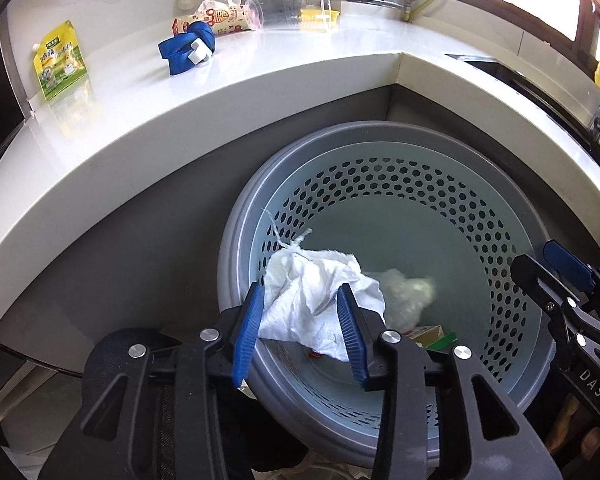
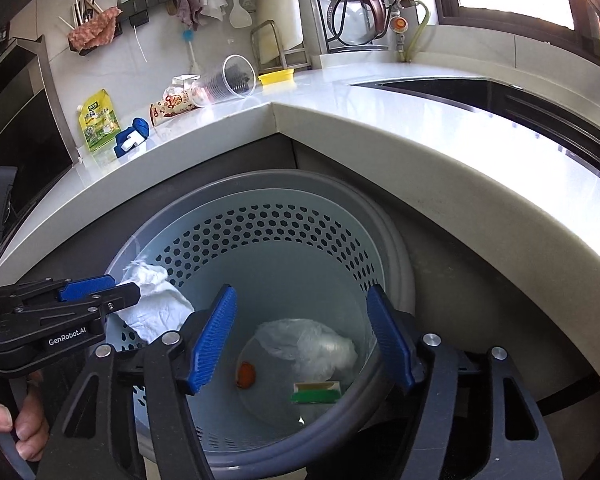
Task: Collect trash
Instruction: 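Open both tools to drop the tissue and plastic bag into the basket, then move both open tools back over the counter toward the blue strap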
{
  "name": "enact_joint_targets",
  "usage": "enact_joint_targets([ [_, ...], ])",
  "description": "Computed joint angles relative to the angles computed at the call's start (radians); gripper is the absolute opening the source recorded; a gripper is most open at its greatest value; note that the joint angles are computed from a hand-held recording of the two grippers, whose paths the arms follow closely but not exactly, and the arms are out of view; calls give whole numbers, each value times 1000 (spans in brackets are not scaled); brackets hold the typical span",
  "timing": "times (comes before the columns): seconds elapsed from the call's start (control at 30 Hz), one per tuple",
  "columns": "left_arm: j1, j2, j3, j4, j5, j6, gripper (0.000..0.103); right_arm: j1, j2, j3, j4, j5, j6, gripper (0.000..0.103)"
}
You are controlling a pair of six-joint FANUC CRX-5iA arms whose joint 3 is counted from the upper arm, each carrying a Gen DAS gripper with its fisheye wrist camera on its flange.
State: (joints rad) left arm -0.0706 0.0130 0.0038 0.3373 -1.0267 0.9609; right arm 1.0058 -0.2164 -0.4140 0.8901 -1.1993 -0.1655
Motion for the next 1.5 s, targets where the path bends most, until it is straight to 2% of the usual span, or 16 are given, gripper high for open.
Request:
enact_joint_targets([
  [0.33, 5, -5, -13, 35, 3, -21, 49, 3, -17, -21, 23, 8, -30, 70],
  [0.53, 12, -17, -32, 67, 22, -40, 60, 12, -40, -55, 77, 22, -72, 72],
  [0.67, 19, -21, -35, 85, 21, -47, 62, 19, -57, -78, 110, 30, -104, 76],
  [0.87, 37, -52, -63, 136, 55, -82, 77, 36, -72, -99, 162, 15, -140, 80],
  [1.1, 68, -76, -61, 168, 82, -102, 83, 62, -36, -65, 177, -87, -159, 84],
  [1.33, 87, -77, -15, 133, 82, -68, 84, 104, 36, 5, 210, -241, -185, 84],
  [1.5, 111, -84, -15, 171, 94, -80, 87, 101, 120, 98, 229, -357, -108, 86],
])
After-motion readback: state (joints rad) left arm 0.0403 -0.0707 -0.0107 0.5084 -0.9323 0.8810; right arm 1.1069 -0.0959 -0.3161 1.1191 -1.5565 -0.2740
